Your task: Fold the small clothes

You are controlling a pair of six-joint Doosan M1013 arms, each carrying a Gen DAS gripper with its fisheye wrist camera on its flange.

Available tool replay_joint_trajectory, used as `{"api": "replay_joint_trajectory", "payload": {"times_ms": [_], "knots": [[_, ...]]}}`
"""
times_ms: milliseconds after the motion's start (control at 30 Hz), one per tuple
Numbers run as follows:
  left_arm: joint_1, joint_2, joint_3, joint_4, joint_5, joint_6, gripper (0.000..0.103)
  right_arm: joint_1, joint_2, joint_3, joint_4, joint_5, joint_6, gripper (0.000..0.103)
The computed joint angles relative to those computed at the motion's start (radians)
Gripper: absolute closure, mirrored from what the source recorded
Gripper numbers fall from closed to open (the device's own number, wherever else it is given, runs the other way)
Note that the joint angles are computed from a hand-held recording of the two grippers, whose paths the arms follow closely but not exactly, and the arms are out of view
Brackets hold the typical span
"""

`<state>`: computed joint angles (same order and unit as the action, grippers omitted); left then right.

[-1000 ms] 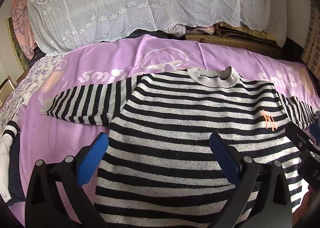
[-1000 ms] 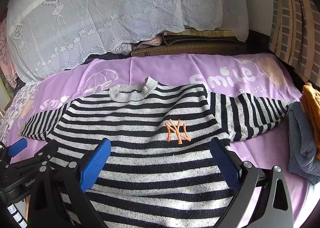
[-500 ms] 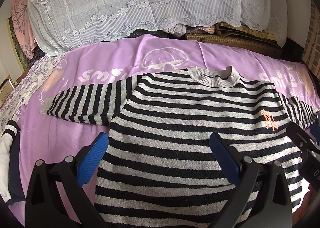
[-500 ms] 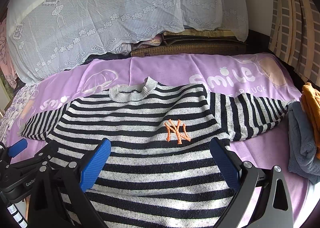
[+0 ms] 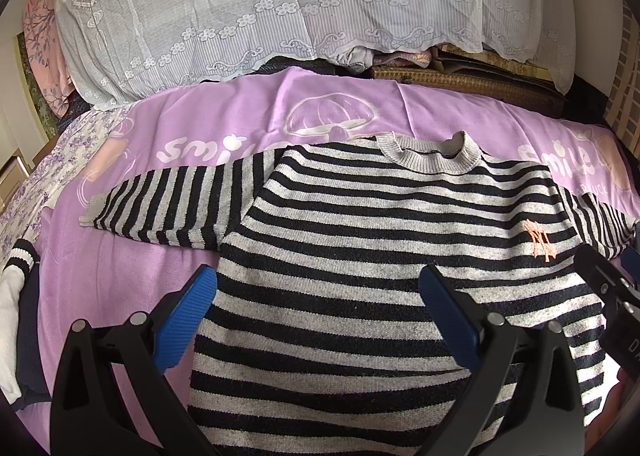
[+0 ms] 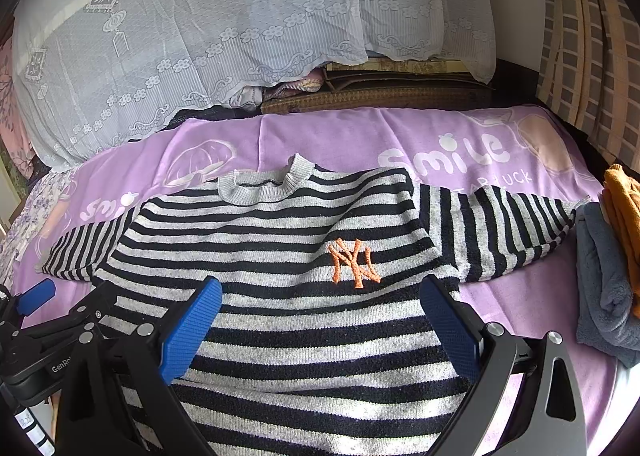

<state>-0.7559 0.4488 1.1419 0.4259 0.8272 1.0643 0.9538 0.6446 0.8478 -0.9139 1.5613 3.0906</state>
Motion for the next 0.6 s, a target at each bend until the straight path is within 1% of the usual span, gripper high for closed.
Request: {"api": "replay_joint_trajectory", "payload": {"times_ms": [300,433,533,567,600], "knots": [[0.001,-0.001,0.003,-0.004,-0.001,0.000,0.004,0.000,-0.002,0.004,0.005,0.000,0.006,0.004],[0.004,0.001,0.006,-0.020,0.002,0.009,0.004,0.000,-0.022,0.040,-0.008,-0.031,0.057,0.004],[0.012,0.013,-0.006,-0.051,0.016,0.029,0.004,0.008,-0.060,0.121,-0.088,-0.082,0.165,0.004],[0.015,0.016,-0.008,-0.064,0.017,0.035,0.004,0.014,-0.083,0.173,-0.143,-0.125,0.220,0.004],[0.019,0.020,-0.014,-0.082,0.020,0.047,0.004,0.022,-0.118,0.248,-0.222,-0.188,0.303,0.004]]}}
